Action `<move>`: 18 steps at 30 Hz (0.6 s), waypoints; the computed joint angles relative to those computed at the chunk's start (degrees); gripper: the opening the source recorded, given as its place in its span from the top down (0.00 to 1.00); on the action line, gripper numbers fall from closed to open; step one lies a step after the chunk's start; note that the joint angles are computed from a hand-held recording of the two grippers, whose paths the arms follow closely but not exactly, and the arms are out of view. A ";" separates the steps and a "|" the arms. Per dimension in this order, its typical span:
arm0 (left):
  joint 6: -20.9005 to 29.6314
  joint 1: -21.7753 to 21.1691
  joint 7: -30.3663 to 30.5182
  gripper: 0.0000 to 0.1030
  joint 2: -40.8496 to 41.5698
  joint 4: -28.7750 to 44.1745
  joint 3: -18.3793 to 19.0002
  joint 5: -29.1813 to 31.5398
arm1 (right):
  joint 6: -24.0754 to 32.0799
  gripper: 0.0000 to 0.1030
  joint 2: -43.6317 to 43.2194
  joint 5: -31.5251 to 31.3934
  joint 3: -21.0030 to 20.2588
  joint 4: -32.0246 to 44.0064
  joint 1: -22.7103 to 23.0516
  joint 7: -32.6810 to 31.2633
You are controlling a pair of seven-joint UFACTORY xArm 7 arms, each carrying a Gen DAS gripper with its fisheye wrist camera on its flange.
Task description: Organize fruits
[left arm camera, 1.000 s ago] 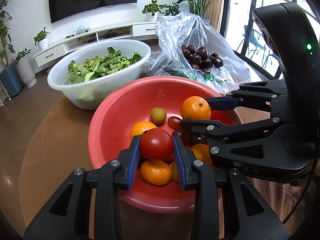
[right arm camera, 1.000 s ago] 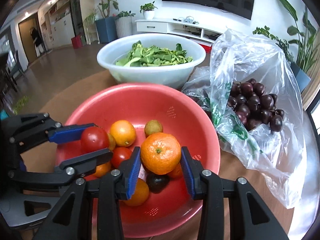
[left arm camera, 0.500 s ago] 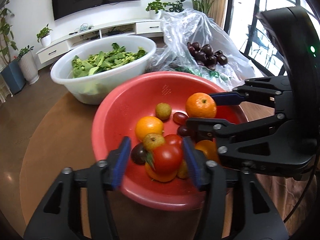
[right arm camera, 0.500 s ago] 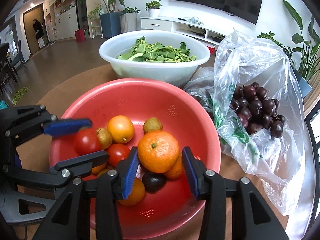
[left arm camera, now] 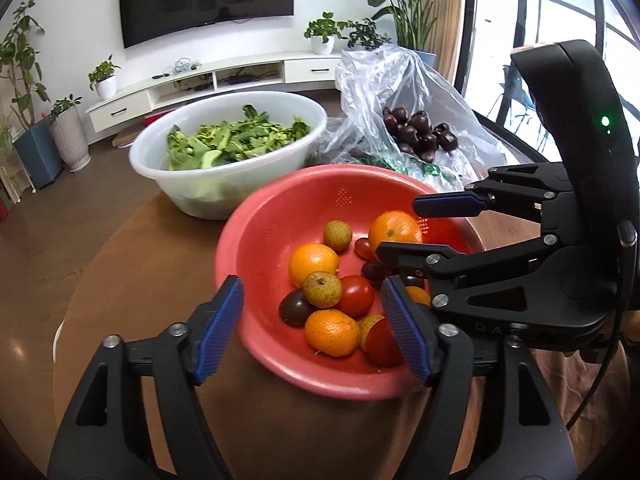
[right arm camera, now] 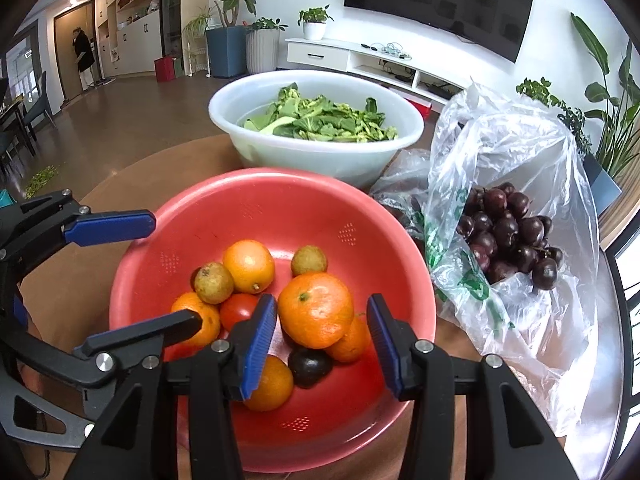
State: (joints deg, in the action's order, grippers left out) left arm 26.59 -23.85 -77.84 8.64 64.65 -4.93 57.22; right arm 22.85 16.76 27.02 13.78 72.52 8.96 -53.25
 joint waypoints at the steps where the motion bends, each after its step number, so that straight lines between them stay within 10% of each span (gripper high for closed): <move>1: -0.03 -0.11 -0.88 0.26 -0.56 -0.55 0.09 0.60 | -0.14 0.50 -0.26 0.15 0.07 -0.20 -0.03 -0.02; 14: 11.68 -0.19 -19.38 0.01 -11.93 -8.36 -7.03 11.23 | -0.15 0.26 -10.99 16.25 -0.97 -9.44 -1.77 -6.70; 18: 25.40 -2.29 -22.90 0.01 -14.73 -8.13 -12.50 13.01 | 0.42 0.18 -17.46 28.07 -3.77 -14.69 -0.72 -14.04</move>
